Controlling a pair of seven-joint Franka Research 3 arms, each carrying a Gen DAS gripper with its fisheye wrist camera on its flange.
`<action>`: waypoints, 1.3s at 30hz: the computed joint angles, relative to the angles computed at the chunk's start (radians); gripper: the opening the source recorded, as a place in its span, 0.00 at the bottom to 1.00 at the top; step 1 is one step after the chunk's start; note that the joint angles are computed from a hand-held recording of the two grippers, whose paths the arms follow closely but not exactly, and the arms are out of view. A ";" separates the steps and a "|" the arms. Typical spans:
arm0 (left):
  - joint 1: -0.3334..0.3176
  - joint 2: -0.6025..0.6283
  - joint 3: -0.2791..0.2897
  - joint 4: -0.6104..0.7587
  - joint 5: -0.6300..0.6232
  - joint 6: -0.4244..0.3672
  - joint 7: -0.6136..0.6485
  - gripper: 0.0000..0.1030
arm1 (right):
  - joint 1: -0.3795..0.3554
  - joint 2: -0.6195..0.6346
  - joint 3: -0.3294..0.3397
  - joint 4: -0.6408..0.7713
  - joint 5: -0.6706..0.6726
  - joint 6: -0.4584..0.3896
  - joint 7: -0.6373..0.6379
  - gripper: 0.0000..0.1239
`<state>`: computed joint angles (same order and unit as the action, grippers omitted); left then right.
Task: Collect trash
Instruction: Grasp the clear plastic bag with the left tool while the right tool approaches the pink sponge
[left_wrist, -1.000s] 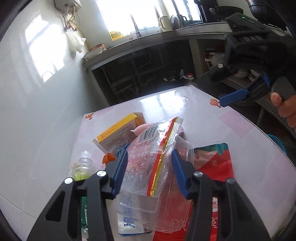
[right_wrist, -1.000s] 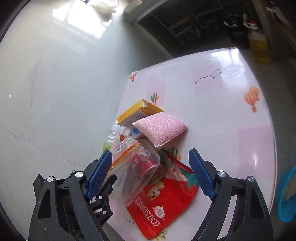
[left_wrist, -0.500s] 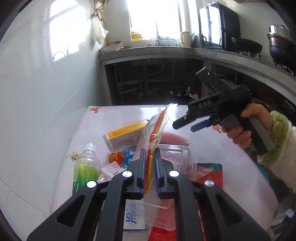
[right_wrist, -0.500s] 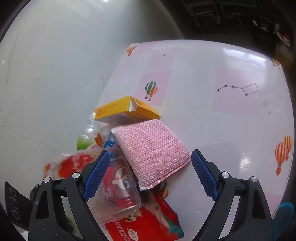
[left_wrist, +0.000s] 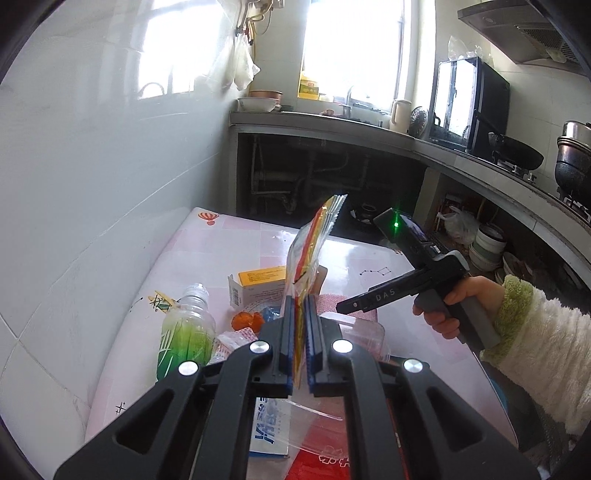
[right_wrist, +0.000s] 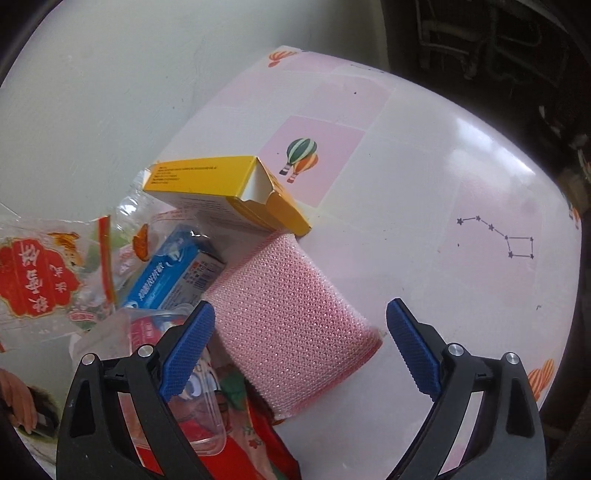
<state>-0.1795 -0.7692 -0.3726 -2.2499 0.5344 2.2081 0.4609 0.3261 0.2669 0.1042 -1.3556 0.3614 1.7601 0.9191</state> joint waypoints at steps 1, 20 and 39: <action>-0.002 0.000 0.001 -0.001 -0.002 -0.002 0.000 0.04 | 0.007 -0.009 0.002 -0.022 -0.014 0.022 -0.020 0.73; -0.003 -0.005 -0.015 0.015 0.009 -0.002 -0.026 0.04 | -0.085 -0.059 -0.044 -0.114 0.069 0.061 0.064 0.47; -0.021 0.029 -0.068 0.085 0.039 0.001 -0.032 0.04 | -0.196 -0.398 -0.118 -0.474 0.086 0.062 0.021 0.48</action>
